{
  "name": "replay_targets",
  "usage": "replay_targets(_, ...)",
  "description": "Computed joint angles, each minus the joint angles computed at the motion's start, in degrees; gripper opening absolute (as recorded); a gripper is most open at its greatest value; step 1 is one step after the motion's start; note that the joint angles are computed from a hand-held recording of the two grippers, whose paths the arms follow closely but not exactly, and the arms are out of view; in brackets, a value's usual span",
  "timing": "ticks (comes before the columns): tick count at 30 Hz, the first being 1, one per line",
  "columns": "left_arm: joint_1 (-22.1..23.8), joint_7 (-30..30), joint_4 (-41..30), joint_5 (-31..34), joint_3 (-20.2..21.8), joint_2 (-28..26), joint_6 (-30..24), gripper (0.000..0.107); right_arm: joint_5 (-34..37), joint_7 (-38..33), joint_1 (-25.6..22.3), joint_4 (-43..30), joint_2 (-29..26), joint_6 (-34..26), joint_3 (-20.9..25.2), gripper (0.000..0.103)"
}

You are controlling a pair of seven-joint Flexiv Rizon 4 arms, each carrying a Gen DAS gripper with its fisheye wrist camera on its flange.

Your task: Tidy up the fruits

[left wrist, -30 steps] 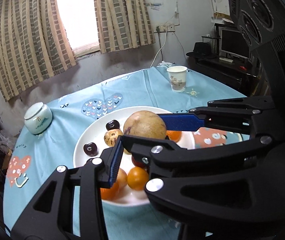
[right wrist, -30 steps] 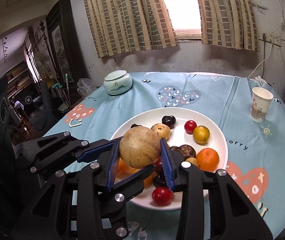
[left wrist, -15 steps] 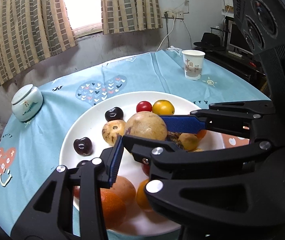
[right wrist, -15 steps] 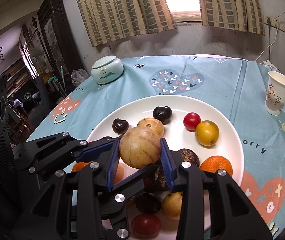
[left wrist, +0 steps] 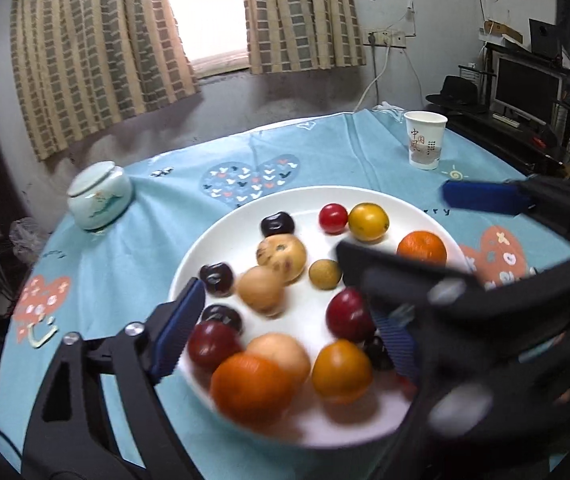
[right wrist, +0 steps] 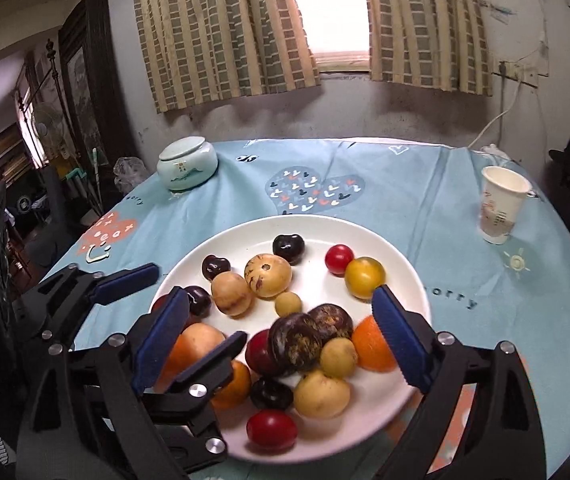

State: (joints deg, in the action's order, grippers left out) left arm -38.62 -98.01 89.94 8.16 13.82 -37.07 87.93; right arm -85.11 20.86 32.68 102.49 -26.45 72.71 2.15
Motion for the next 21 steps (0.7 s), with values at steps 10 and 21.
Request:
replay_targets(10, -13.9, -13.9, 13.6, 4.7, 17.1, 7.1, 5.0, 0.101, -0.9, 11.0, 2.7, 12.4, 9.9, -16.1, 7.0, 0.102)
replay_targets(21, -23.8, -26.2, 19.9, 12.5, 27.0, 10.6, 3.5, 0.101, 3.2, 14.0, 7.2, 17.9, 12.3, -25.7, 10.9, 0.102)
